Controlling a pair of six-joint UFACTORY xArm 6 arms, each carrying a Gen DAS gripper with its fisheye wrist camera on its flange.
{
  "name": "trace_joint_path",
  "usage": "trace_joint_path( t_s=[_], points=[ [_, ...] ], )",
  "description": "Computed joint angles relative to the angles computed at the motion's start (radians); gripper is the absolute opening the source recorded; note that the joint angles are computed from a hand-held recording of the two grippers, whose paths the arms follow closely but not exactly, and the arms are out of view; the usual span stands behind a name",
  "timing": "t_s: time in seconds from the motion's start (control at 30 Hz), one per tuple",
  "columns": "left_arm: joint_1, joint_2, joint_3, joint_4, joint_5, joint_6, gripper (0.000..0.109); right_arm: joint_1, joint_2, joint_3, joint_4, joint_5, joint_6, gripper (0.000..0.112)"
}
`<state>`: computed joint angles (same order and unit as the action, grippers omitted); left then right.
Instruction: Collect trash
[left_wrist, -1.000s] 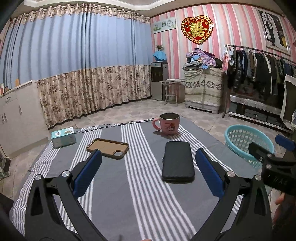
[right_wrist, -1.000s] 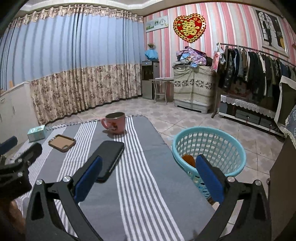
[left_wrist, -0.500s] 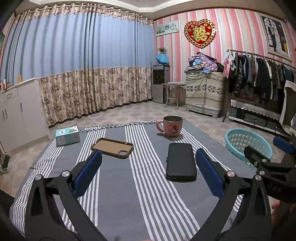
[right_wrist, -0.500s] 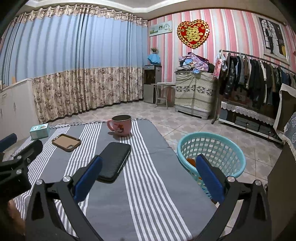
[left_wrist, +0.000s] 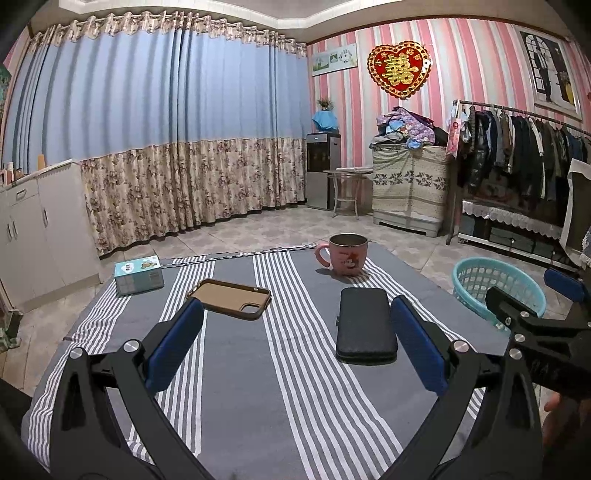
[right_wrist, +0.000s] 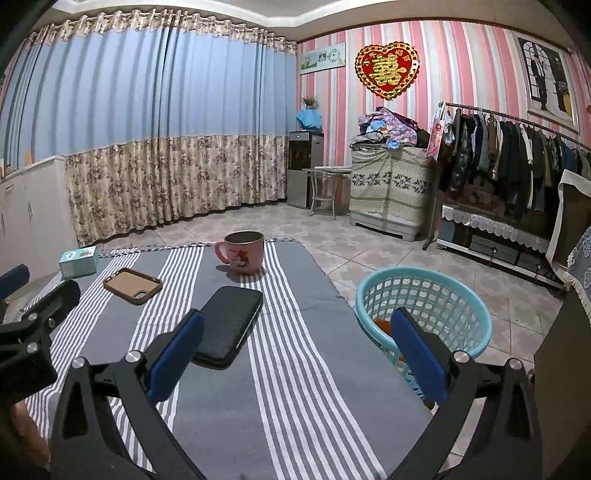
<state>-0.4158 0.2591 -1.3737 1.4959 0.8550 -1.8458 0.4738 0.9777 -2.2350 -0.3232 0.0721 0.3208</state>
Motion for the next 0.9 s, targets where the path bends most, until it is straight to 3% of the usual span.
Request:
trace_joint_path(
  t_s=[0.9],
  points=[
    [0.014, -0.001, -0.013, -0.005, -0.017, 0.009, 0.098, -0.001, 0.087, -0.158, -0.005, 0.059, -0.01, 0.099]
  ],
)
